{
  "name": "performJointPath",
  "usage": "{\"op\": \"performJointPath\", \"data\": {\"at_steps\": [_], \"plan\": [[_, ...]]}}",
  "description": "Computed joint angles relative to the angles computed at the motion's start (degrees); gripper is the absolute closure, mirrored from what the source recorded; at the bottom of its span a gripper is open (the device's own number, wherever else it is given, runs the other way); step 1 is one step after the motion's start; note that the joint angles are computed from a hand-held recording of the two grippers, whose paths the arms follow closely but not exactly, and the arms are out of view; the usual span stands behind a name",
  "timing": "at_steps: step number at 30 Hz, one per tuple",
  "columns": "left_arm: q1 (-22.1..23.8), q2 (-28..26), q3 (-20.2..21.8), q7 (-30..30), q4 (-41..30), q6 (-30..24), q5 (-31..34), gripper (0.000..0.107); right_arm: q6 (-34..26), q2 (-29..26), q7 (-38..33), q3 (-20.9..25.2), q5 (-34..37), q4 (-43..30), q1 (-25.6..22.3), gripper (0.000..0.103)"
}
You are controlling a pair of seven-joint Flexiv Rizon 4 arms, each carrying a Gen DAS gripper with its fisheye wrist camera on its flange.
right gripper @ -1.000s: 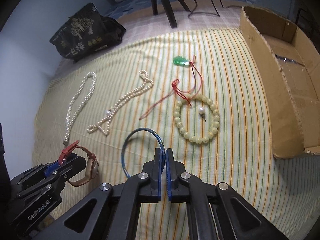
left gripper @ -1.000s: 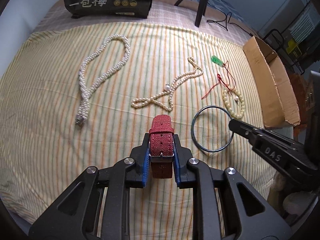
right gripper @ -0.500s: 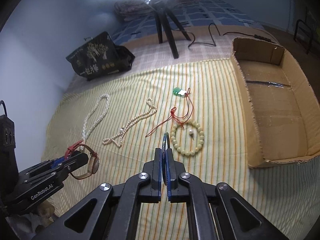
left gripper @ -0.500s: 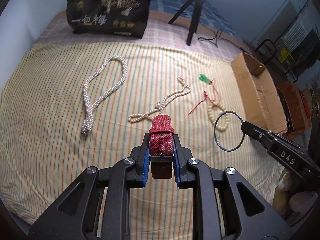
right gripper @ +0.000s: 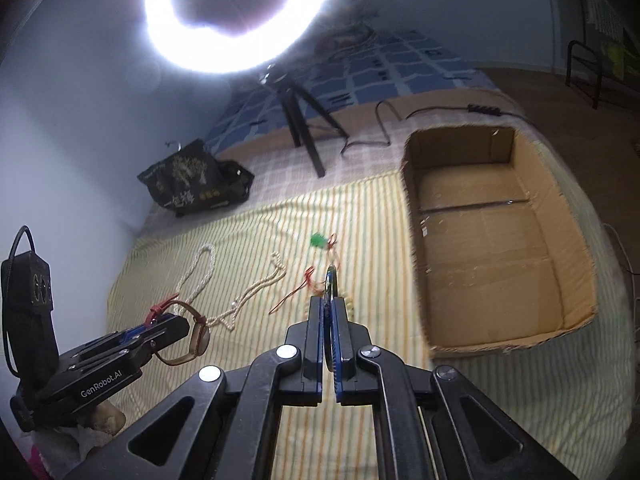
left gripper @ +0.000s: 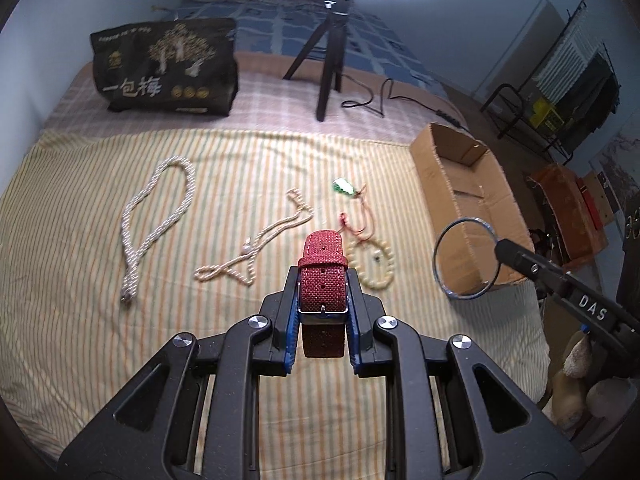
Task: Organize jewelry
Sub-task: 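Carry the watch in left gripper and bangle in right gripper over the cardboard box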
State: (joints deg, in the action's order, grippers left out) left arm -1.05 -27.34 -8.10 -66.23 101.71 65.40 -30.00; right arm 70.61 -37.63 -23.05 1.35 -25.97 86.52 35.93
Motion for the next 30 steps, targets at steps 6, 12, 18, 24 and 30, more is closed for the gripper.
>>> {"op": "performJointPath", "data": {"at_steps": [6,12,18,24,30], "plan": [[-1.35,-1.3,-1.24,-0.3,-2.14,0.11,0.08,0.088,2.61,3.91,5.72,-5.22,-4.28,5.92,1.0,0.102],[-2.98,-2.72,-2.79,-0.27,-4.0,0.91,0.01,0.088,3.2,7.19,12.36,-8.18,-9.71,11.27,0.36,0.102],[-4.79,-4.53,-4.41,-0.06,-5.94,1.85,0.06,0.088,2.1,9.14,16.13,-7.91,-14.23,14.57,-2.49,0.102],[-5.89,-6.85,-6.56,0.46,-8.84,1.33,-1.01,0.088,1.59,9.47,17.8,-6.82,-15.83,15.66,-5.38,0.102],[-7.81,-9.03,-6.6,-0.41,-11.61,0.89,-0.4,0.088,1.37,9.59,19.09,-6.52,-17.05,16.23,-6.71,0.102]]}}
